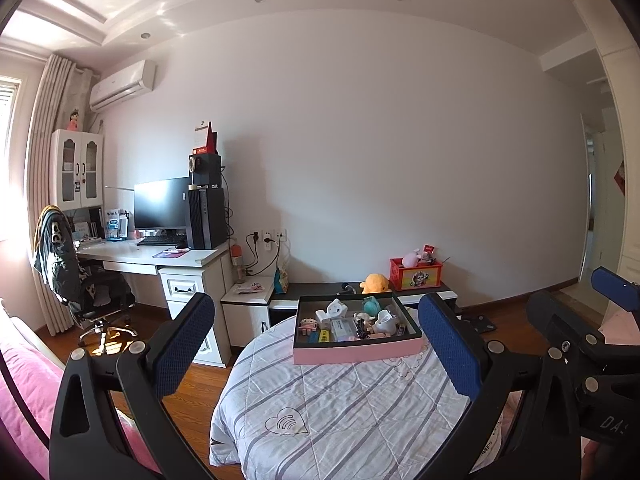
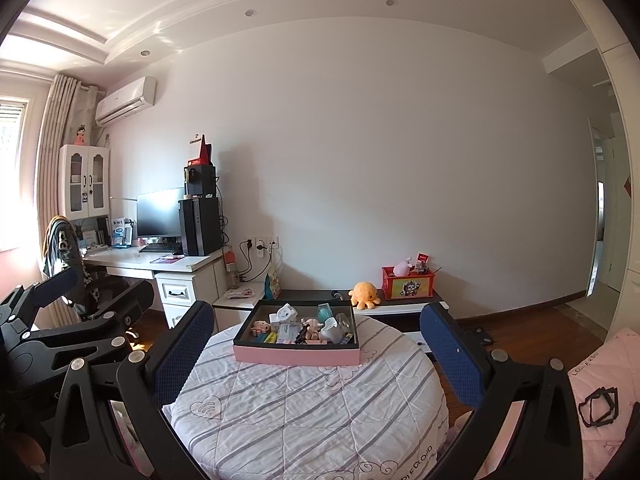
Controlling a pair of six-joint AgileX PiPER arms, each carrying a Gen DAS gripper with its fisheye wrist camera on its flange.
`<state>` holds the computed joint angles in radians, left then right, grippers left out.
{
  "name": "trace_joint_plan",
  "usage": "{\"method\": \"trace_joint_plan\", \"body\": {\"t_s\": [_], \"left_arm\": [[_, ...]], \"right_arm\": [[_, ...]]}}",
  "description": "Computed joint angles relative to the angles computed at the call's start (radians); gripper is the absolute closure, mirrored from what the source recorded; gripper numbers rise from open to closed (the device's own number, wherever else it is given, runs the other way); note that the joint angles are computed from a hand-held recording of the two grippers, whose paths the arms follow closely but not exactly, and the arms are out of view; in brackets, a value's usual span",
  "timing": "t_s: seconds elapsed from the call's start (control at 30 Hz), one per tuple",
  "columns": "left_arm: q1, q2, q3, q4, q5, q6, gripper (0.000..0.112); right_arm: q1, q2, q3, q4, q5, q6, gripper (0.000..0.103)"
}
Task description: Organize rigid objects
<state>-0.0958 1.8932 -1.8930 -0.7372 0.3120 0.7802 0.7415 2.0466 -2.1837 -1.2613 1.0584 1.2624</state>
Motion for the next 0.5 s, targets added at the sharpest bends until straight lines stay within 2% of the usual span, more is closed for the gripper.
{"method": "trace_joint_plan", "body": {"t_s": [0.3,0.5], "left_arm": [[-0.006,0.001,-0.009,0.036,-0.007,-0.029,0.009],[-0.015,-0.014,0.032,-0.021,-0.062,0.042,0.009]], "right_arm": [[-0.003,-0.005,0.006,0.003,-0.002,-0.001,0.000],[-0.002,-0.006,0.008,0.003,0.001,-0.001,0.000]]}}
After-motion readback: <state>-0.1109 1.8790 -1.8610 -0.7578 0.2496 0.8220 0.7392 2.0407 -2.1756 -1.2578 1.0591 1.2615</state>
